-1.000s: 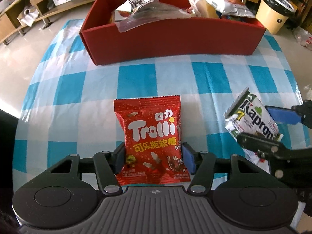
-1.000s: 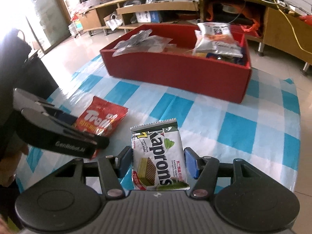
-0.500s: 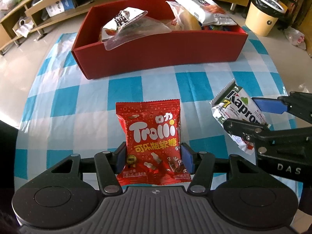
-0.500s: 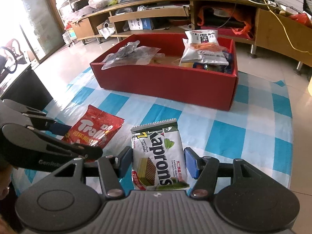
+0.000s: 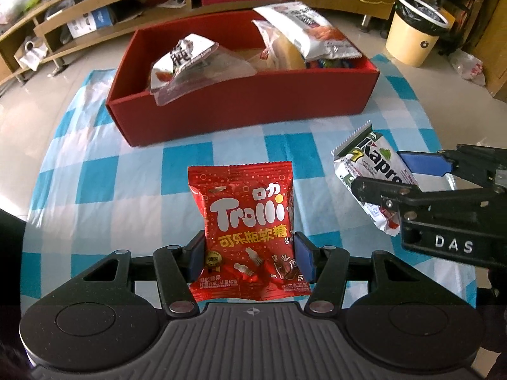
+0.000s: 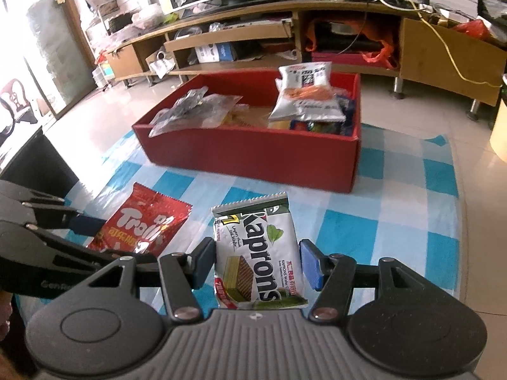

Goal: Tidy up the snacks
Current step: 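Carry the Trolli packet in the left gripper while the right gripper carries the Kaprons packet to the box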

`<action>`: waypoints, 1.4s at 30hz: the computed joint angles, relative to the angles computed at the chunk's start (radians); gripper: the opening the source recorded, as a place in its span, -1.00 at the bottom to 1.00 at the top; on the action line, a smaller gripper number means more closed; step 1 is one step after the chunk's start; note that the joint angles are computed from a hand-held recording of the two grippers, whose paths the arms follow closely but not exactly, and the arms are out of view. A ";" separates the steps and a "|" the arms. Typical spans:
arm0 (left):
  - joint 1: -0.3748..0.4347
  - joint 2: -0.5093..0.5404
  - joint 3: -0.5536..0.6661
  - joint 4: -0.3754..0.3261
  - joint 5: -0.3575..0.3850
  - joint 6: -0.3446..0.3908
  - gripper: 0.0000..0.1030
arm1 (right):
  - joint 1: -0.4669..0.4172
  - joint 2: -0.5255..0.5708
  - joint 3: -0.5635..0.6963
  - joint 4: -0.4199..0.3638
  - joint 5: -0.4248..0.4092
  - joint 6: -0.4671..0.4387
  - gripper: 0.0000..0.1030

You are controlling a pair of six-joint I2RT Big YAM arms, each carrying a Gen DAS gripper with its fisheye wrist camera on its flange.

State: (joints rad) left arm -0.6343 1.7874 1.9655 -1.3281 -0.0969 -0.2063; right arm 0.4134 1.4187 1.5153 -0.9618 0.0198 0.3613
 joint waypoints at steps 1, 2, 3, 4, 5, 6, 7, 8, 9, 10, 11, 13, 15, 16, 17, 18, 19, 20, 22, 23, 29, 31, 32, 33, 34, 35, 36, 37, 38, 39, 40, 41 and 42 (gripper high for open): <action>0.000 -0.001 0.002 0.002 0.000 0.000 0.24 | -0.003 -0.001 0.001 0.002 0.002 0.002 0.11; -0.001 -0.001 0.005 0.004 -0.002 0.000 0.24 | -0.007 -0.001 0.002 0.003 0.003 0.004 0.11; -0.003 -0.002 0.007 0.007 -0.005 0.001 0.24 | -0.009 -0.002 0.002 0.005 0.004 0.005 0.11; -0.004 -0.002 0.009 0.011 -0.010 0.002 0.24 | -0.011 -0.003 0.003 0.007 0.006 0.006 0.11; -0.006 -0.002 0.011 0.013 -0.014 0.003 0.24 | -0.013 -0.004 0.002 0.009 0.006 0.007 0.11; -0.007 -0.002 0.012 0.016 -0.017 0.005 0.24 | -0.015 -0.005 0.002 0.011 0.006 0.007 0.11; -0.008 -0.001 0.016 0.017 -0.018 0.006 0.24 | -0.016 -0.005 0.003 0.013 0.007 0.007 0.11; -0.008 -0.001 0.020 0.019 -0.019 0.005 0.24 | -0.016 -0.006 0.003 0.015 0.007 0.007 0.11; -0.008 0.000 0.024 0.021 -0.020 0.005 0.24 | -0.017 -0.006 0.004 0.017 0.007 0.007 0.11; -0.008 0.001 0.029 0.022 -0.020 0.005 0.24 | -0.017 -0.005 0.006 0.019 0.006 0.006 0.11; -0.009 0.001 0.032 0.025 -0.023 0.004 0.24 | -0.017 -0.005 0.008 0.021 0.007 0.005 0.11; -0.010 0.002 0.038 0.030 -0.030 0.003 0.24 | -0.019 -0.004 0.012 0.026 0.010 0.004 0.11; -0.011 0.005 0.048 0.033 -0.036 0.002 0.24 | -0.021 -0.001 0.018 0.033 0.008 0.003 0.11; -0.011 0.008 0.054 0.034 -0.038 0.002 0.24 | -0.022 -0.001 0.022 0.038 0.008 0.002 0.11; -0.011 0.009 0.061 0.035 -0.040 0.001 0.24 | -0.023 0.002 0.028 0.042 0.008 0.000 0.11; -0.010 0.009 0.063 0.039 -0.042 0.000 0.24 | -0.025 0.004 0.032 0.046 0.008 -0.002 0.11; -0.010 0.010 0.068 0.041 -0.045 -0.001 0.24 | -0.026 0.006 0.037 0.053 0.009 -0.003 0.11; -0.010 0.012 0.073 0.043 -0.050 -0.002 0.24 | -0.026 0.009 0.042 0.057 0.012 -0.004 0.11; -0.009 0.017 0.085 0.047 -0.060 -0.003 0.24 | -0.029 0.015 0.051 0.069 0.015 -0.004 0.11; -0.008 0.020 0.093 0.048 -0.064 -0.005 0.24 | -0.031 0.018 0.055 0.074 0.013 -0.003 0.11; 0.002 0.047 0.150 0.049 -0.083 -0.015 0.24 | -0.041 0.037 0.087 0.109 0.013 -0.002 0.11; 0.008 0.058 0.172 0.048 -0.088 -0.020 0.24 | -0.042 0.043 0.097 0.118 0.015 -0.004 0.11; 0.009 0.063 0.181 0.048 -0.091 -0.022 0.24 | -0.042 0.047 0.101 0.123 0.015 -0.005 0.11; 0.012 0.071 0.195 0.046 -0.094 -0.024 0.24 | -0.043 0.050 0.105 0.129 0.016 -0.006 0.11; 0.014 0.077 0.205 0.044 -0.096 -0.026 0.24 | -0.044 0.053 0.110 0.132 0.016 -0.008 0.11; 0.017 0.084 0.218 0.042 -0.098 -0.028 0.24 | -0.046 0.058 0.115 0.135 0.015 -0.009 0.11; 0.019 0.092 0.231 0.040 -0.100 -0.029 0.24 | -0.048 0.064 0.121 0.136 0.015 -0.011 0.11; 0.021 0.100 0.245 0.038 -0.104 -0.029 0.24 | -0.050 0.069 0.127 0.137 0.015 -0.013 0.11; 0.022 0.107 0.255 0.038 -0.108 -0.029 0.24 | -0.052 0.074 0.134 0.139 0.015 -0.015 0.11; 0.024 0.115 0.268 0.036 -0.111 -0.030 0.24 | -0.055 0.080 0.139 0.140 0.013 -0.016 0.11; 0.027 0.127 0.286 0.032 -0.114 -0.030 0.24 | -0.057 0.085 0.145 0.141 0.012 -0.017 0.11; 0.029 0.135 0.298 0.030 -0.116 -0.031 0.24 | -0.059 0.092 0.152 0.144 0.013 -0.019 0.11; 0.032 0.148 0.319 0.023 -0.118 -0.032 0.24 | -0.061 0.101 0.162 0.143 0.012 -0.022 0.11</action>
